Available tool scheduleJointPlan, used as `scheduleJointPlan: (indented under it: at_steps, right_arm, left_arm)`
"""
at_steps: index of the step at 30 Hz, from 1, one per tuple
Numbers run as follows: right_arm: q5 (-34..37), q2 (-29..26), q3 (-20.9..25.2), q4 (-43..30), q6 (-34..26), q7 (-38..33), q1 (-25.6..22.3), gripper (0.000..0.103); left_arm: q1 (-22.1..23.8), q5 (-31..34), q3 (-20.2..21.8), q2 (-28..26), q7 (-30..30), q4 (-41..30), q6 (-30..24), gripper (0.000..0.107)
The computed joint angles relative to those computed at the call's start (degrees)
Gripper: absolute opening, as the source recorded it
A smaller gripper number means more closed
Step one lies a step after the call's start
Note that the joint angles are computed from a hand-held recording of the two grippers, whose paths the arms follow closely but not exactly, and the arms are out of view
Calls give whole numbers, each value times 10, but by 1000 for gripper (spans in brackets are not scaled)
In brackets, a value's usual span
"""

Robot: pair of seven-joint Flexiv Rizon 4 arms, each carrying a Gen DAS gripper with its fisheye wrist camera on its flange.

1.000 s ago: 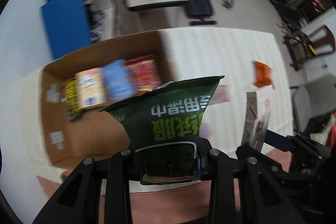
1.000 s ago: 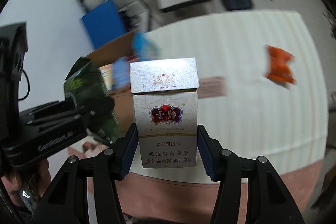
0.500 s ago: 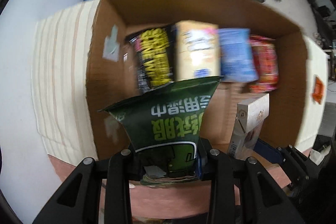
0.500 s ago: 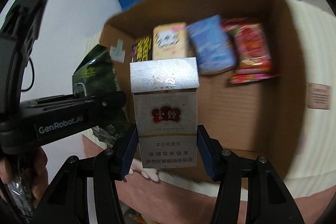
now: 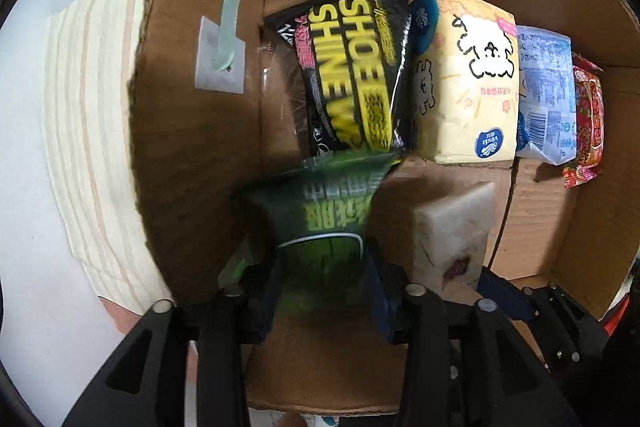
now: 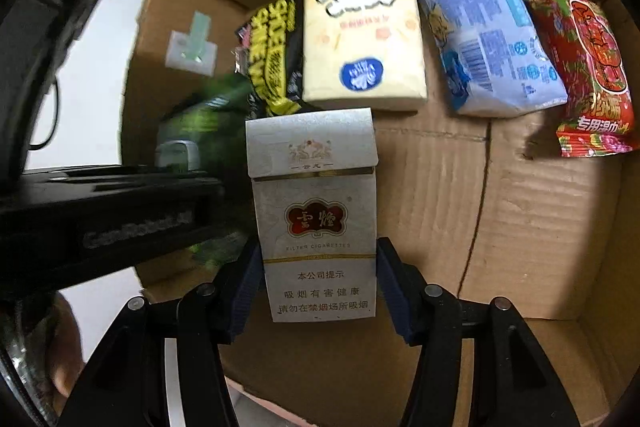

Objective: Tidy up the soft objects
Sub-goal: 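Place both items into the box's empty corner and open both tools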

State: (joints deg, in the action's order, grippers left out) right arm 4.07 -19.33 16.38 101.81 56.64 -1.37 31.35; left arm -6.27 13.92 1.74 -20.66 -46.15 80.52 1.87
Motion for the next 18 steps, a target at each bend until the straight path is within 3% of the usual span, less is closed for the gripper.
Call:
scheduleJointPlan:
  at_steps: [1, 2, 3, 10, 12, 14, 18]
  right_arm:
    - [6, -2, 3, -1, 0, -6, -3, 67]
    - [6, -7, 3, -4, 2, -8, -2, 81]
    - [1, -4, 1, -4, -6, -3, 2, 86]
    - [-39, 39, -7, 3, -94, 44, 16, 88]
    - [-49, 50, -6, -4, -133, 54, 18, 88]
    - [-55, 63, -3, 1, -155, 60, 19, 94]
    - [-77, 96, 0, 5, -220, 80, 24, 103]
  left_arm:
    - [1, 0, 0, 2, 1, 2, 4, 46]
    - [3, -5, 0, 4, 4, 2, 3, 49]
    - [5, -7, 0, 6, 6, 2, 0, 51]
    - [18, -36, 1, 44, 13, 19, 8, 64]
    - [27, -55, 2, 58, 20, 30, 8, 83]
    - [36, -74, 3, 75, 28, 51, 26, 94]
    - [47, -100, 5, 110, 33, 85, 44, 98]
